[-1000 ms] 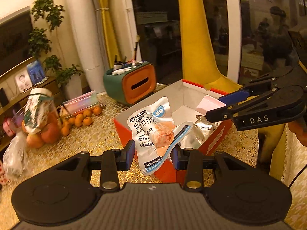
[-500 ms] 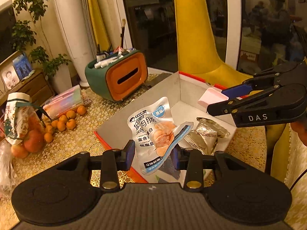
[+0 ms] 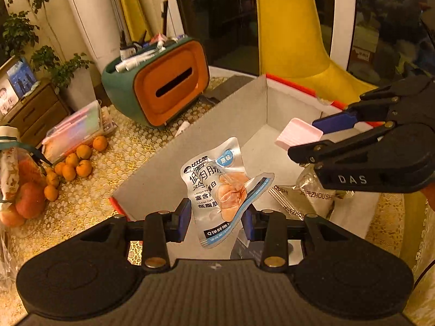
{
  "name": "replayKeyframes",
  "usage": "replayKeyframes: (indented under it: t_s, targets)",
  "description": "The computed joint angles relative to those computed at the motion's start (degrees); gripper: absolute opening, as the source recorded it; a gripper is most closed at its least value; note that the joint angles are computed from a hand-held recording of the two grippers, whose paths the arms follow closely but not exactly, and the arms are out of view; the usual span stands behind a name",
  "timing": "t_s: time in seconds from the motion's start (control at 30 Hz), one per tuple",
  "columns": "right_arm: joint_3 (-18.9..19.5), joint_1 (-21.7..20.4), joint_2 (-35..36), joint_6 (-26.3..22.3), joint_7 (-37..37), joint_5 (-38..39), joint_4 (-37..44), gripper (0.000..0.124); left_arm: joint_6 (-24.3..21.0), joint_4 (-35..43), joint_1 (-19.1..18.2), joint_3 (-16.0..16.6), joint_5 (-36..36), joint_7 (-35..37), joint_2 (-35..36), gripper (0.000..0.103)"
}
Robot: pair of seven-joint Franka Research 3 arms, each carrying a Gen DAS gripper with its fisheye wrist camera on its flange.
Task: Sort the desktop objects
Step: 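Open the left tool to drop the snack packet while the right tool releases the sticky notes into the box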
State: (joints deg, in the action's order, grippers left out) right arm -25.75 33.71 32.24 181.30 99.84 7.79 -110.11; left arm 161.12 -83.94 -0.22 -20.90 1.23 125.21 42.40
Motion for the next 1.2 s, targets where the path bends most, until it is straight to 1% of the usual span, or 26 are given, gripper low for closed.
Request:
replayKeyframes:
  t_s: [0.2,0.3,0.37,0.47,0.57,0.63,0.67,0.77,0.87,1.0,1.03,1.1,1.2]
  targets:
    - [0.56,-1.98,3.51,-5.40,1.33,-2.23,5.27,0.042,-4.64,5.93,-3.61,3.16,2.75,-1.52,3.56,0.037]
    - [2.61,-4.28,4.29,-8.36,1.99,-4.18,7.54,0.042,-5.87,7.98,-4.94,4.25,4.01,-1.83,4.83,0.037]
    - [4.92,-6.39,4.35,-9.97,1.49,-5.42,8.60,0.042,-6.77,9.26,-5.62,4.77,4.63,-2.08,5.59,0.037]
    - [6.42,-7.78,4.62,-11.96,2.06,-7.79,9.72,0.042,-9.22,11.81,-6.45,5.28,5.11,-2.25,7.00,0.037]
    - [7.58,-8.95,4.90,-13.69,2.97,-9.72,10.61,0.042,-13.05,14.72,-6.97,5.40,5.03,-1.74,8.49,0.037]
    - [9.89,-10.94,4.58,-14.69,2.32,-10.02,10.67,0.042,-14.13,15.19,-6.85,5.09,4.59,-0.94,8.80,0.036]
    - [10.38,-11.30,4.43,-14.90,2.33,-10.37,10.46,0.042,-14.37,15.29,-6.86,5.07,4.35,-0.76,8.88,0.036]
    - [10.04,-10.96,4.36,-14.54,3.46,-11.88,9.95,0.042,-14.97,16.30,-7.51,5.73,4.21,-1.44,9.45,0.036]
    - [10.56,-11.55,4.25,-14.50,4.20,-12.15,9.96,0.042,-15.06,16.28,-7.42,5.63,3.78,-1.42,9.48,0.036]
    - [11.27,-12.39,4.18,-15.21,4.39,-12.32,10.09,0.046,-15.35,16.05,-6.59,4.92,2.42,-1.55,9.18,0.036]
    - [11.65,-12.76,3.98,-15.10,4.37,-12.15,9.82,0.047,-15.06,15.55,-6.27,4.65,2.04,-1.39,8.87,0.036]
    - [12.41,-13.47,3.43,-14.25,4.25,-11.63,8.99,0.053,-13.67,13.81,-5.55,4.06,1.40,-0.74,7.85,0.036]
    - [12.55,-13.55,1.98,-12.46,4.16,-11.19,7.02,0.056,-12.05,11.39,-4.57,3.36,0.32,-0.40,6.18,0.036]
